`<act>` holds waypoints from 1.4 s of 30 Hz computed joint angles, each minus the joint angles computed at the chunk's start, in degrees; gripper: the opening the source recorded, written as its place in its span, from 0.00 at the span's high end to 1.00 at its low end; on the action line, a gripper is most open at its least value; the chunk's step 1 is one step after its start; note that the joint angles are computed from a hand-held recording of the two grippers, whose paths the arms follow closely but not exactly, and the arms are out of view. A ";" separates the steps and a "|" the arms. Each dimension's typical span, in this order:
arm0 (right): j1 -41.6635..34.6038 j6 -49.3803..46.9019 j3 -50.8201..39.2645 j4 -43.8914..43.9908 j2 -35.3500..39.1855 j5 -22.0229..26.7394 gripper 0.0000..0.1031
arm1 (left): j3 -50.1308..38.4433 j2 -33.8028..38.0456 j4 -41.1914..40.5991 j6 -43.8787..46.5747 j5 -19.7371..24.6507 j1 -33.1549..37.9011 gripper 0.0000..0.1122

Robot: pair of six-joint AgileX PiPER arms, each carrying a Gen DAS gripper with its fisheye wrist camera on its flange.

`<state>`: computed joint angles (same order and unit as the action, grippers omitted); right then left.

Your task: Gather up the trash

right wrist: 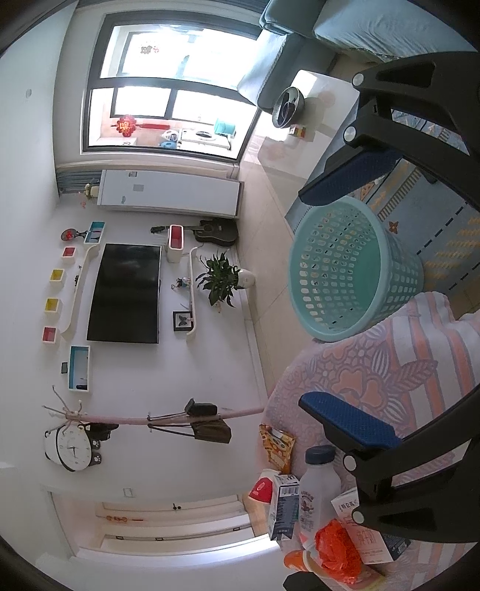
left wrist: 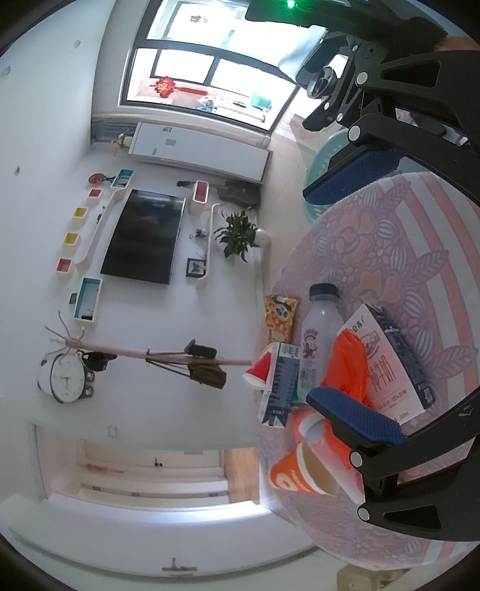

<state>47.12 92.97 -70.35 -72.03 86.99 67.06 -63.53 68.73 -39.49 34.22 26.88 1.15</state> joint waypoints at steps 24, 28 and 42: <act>1.48 -1.64 -2.91 0.97 3.19 -2.45 0.14 | 0.07 1.34 -13.33 13.91 7.12 17.20 0.15; 0.58 -4.67 -4.38 3.21 4.59 -7.85 0.35 | -3.69 6.14 -16.19 14.81 12.80 27.34 0.15; -4.26 -25.60 -18.13 22.03 13.24 -28.08 0.64 | -19.23 21.26 -9.25 7.40 23.23 35.47 0.17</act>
